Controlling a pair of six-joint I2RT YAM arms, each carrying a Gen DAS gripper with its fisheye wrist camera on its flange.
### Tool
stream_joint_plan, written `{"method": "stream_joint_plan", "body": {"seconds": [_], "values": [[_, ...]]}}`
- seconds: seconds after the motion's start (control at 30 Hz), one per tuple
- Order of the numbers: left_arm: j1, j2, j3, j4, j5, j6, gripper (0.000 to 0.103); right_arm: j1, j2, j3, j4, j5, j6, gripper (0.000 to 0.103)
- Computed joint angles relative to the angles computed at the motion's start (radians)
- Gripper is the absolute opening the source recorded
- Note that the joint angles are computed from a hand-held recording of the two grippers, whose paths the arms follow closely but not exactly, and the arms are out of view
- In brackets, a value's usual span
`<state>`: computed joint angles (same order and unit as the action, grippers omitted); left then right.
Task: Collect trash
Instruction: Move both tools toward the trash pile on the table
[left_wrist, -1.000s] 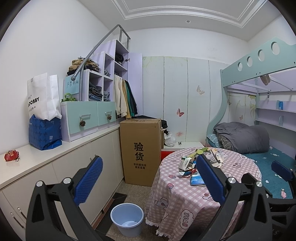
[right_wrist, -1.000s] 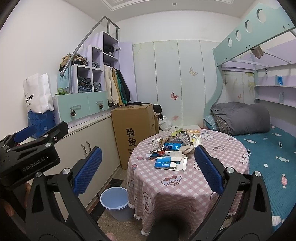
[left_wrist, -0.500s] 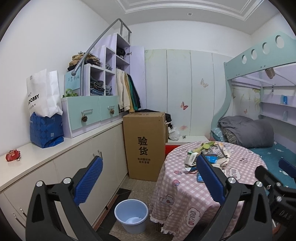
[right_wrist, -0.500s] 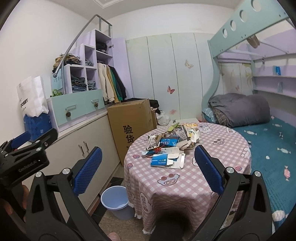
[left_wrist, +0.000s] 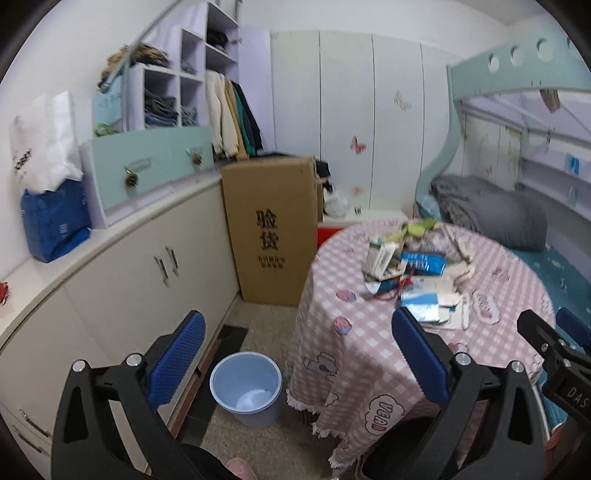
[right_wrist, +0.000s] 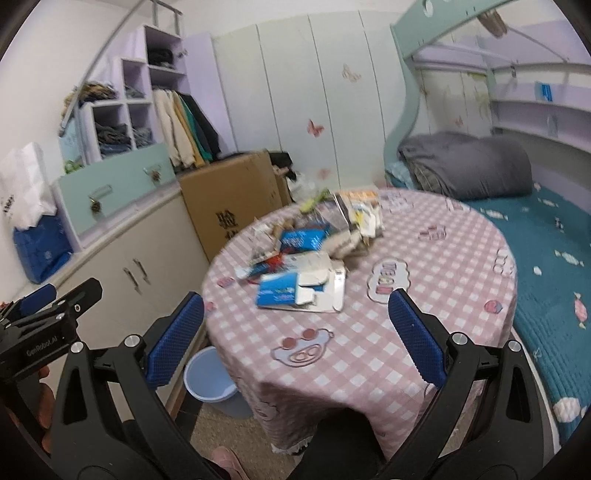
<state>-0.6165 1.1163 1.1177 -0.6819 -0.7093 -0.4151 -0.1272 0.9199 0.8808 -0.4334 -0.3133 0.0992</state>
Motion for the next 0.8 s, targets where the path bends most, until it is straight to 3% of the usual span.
{"method": "stream_joint_plan", "body": {"seconds": [0.13,0.43,0.8], "values": [[0.086,0.137,0.022,0.073,0.104,0.042,0.099,0.002,0.179,0.027,0.061,0.011,0.006,0.097],[0.236,0.369,0.135,0.134,0.211,0.091,0.099,0.103,0.512,0.203,0.095,0.105,0.049,0.097],[0.352,0.517,0.230,0.163,0.315,0.142,0.099,0.284,0.804,0.529,-0.072,0.446,0.068,0.097]]}}
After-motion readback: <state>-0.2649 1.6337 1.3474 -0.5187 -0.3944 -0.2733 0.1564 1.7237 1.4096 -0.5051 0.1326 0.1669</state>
